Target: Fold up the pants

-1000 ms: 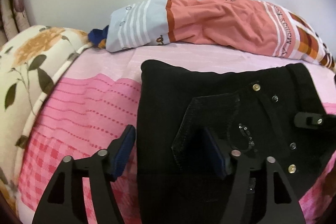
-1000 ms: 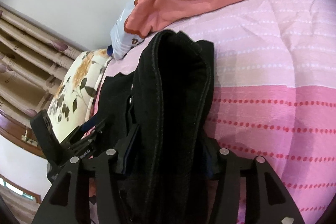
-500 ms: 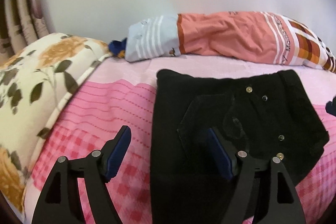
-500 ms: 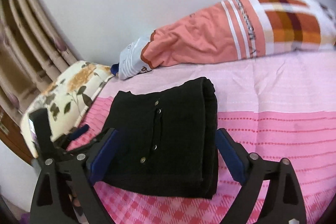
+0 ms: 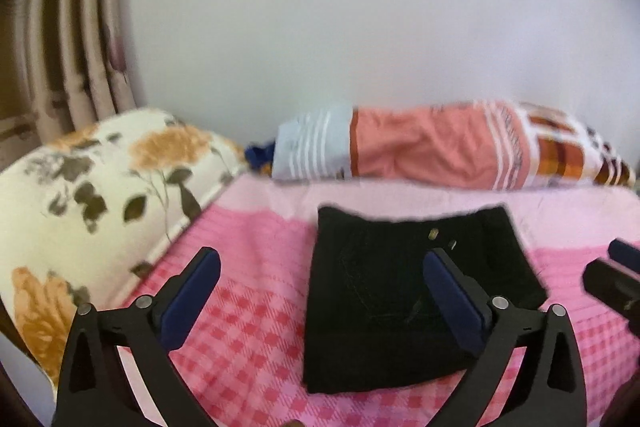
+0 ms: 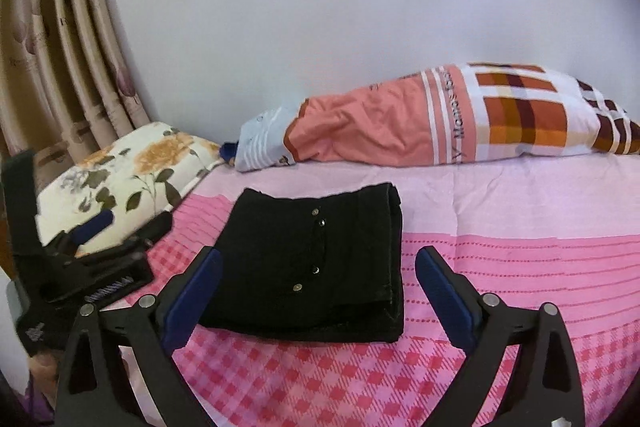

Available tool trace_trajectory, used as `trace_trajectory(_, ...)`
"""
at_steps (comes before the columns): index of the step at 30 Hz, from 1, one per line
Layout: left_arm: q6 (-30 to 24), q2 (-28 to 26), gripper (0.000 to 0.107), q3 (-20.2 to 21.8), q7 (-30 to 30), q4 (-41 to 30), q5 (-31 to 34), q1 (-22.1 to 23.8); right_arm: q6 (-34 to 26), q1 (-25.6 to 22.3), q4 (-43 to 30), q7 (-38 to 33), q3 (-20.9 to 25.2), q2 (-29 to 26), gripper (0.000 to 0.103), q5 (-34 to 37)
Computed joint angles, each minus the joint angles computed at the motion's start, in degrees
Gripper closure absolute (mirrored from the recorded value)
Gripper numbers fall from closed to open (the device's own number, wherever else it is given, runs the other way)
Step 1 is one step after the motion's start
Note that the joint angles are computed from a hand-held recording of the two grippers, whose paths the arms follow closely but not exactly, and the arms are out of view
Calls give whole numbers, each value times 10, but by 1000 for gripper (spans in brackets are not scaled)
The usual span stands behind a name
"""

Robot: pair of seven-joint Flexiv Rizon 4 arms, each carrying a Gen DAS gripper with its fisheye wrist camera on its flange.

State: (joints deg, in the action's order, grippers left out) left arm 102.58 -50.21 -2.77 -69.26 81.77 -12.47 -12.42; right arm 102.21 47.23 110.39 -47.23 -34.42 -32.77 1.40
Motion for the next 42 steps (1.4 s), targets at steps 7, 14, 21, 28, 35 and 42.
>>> trace_trajectory(7, 79, 59, 4, -18, -9, 58, 19, 7, 17, 93, 42, -6, -97, 26, 5, 38)
trace_trajectory(14, 99, 96, 4, -61, -43, 104, 33, 38, 18, 181, 66, -19, -190, 32, 1, 74)
trace_trajectory(21, 63, 116, 4, -40, -35, 120, 21, 24, -1, 219, 75, -15, -227, 27, 1, 69)
trace_trajectory(28, 67, 124, 4, -51, -41, 139, 36, 39, -6, 229, 82, -2, -233, 33, 1, 57)
trace_trajectory(35, 62, 131, 4, -57, -47, 147, 45, 46, -13, 234, 84, 5, -233, 36, 1, 46)
trace_trajectory(42, 55, 134, 4, -65, -49, 150, 51, 53, -15, 238, 85, 11, -236, 35, 1, 38)
